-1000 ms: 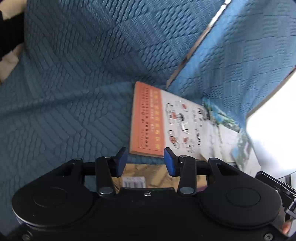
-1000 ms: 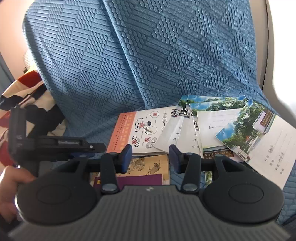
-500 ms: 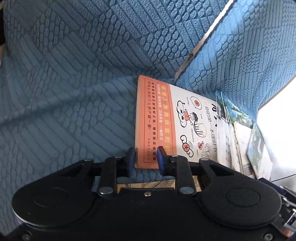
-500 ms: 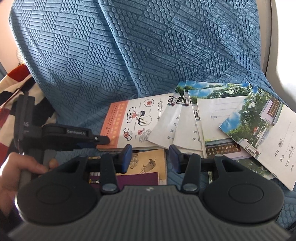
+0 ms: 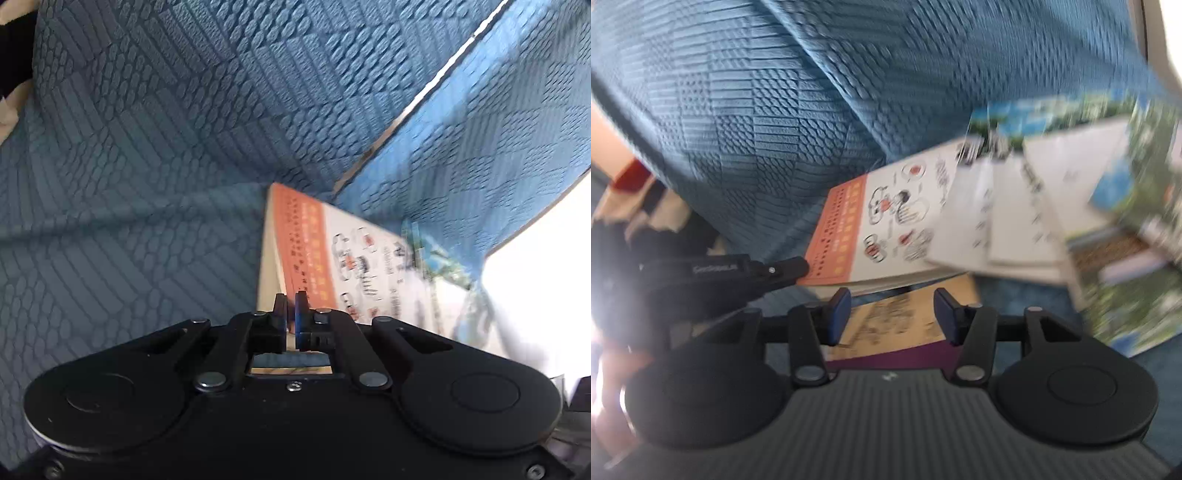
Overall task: Organize objects
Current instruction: 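Move the left tool to the orange cartoon book's edge, then close the left tool on the cartoon book's edge and lift it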
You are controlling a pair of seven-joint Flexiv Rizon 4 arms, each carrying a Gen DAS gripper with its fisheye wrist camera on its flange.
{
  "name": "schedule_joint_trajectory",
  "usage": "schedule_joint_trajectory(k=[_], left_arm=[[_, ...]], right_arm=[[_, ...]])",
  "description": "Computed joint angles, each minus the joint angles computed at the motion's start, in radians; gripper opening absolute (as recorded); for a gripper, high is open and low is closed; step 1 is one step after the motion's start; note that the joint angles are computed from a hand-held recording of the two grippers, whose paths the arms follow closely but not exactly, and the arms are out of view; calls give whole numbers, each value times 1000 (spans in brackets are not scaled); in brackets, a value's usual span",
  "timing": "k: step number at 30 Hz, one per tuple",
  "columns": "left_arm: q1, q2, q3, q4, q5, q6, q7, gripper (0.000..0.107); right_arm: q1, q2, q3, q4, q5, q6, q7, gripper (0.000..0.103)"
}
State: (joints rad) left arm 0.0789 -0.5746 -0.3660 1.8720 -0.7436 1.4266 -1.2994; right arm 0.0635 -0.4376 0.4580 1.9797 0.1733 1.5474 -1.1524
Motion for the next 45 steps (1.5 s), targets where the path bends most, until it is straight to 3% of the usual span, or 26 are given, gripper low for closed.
schedule_joint_trajectory(k=[2, 4, 8, 11, 17, 19, 24, 25, 28, 32, 34, 37, 45], left_arm=[[59, 3, -86, 19, -64, 26, 49, 0], [78, 3, -117, 25, -94, 38, 77, 0], [78, 5, -117, 24, -121, 28, 93, 0], [72, 8, -112, 25, -144, 21, 108, 0], [54, 10, -99, 20, -193, 16, 147, 0], [39, 12, -80, 17, -196, 10, 147, 1], [12, 13, -43, 11, -202, 1, 147, 1], [15, 13, -49, 13, -211, 9, 158, 1], [107, 18, -198, 35, -402, 57, 310, 3], [134, 26, -283, 22, -677, 146, 474, 15], [131, 22, -279, 7, -758, 138, 489, 16], [120, 11, -244, -8, -772, 88, 443, 23], [42, -13, -152, -67, -797, 52, 459, 50]], right_arm=[[-59, -42, 81, -46, 73, -15, 20, 53], [-114, -90, 164, -87, 147, 1, 24, 53], [-210, -201, 322, -146, 236, 92, 53, 56], [-248, -281, 397, -174, 254, 166, 107, 56], [-180, -323, 349, -200, 216, 237, 209, 55], [-133, -312, 296, -204, 208, 226, 257, 41], [-52, -308, 213, -208, 199, 265, 368, 23], [-29, -300, 186, -203, 191, 278, 379, 19], [14, -274, 129, -189, 148, 293, 397, 16], [-17, -269, 143, -181, 74, 307, 427, 14], [-41, -267, 159, -172, 33, 317, 438, 14], [-65, -257, 168, -153, -23, 337, 456, 13], [-155, -234, 220, -75, -199, 380, 497, 11]])
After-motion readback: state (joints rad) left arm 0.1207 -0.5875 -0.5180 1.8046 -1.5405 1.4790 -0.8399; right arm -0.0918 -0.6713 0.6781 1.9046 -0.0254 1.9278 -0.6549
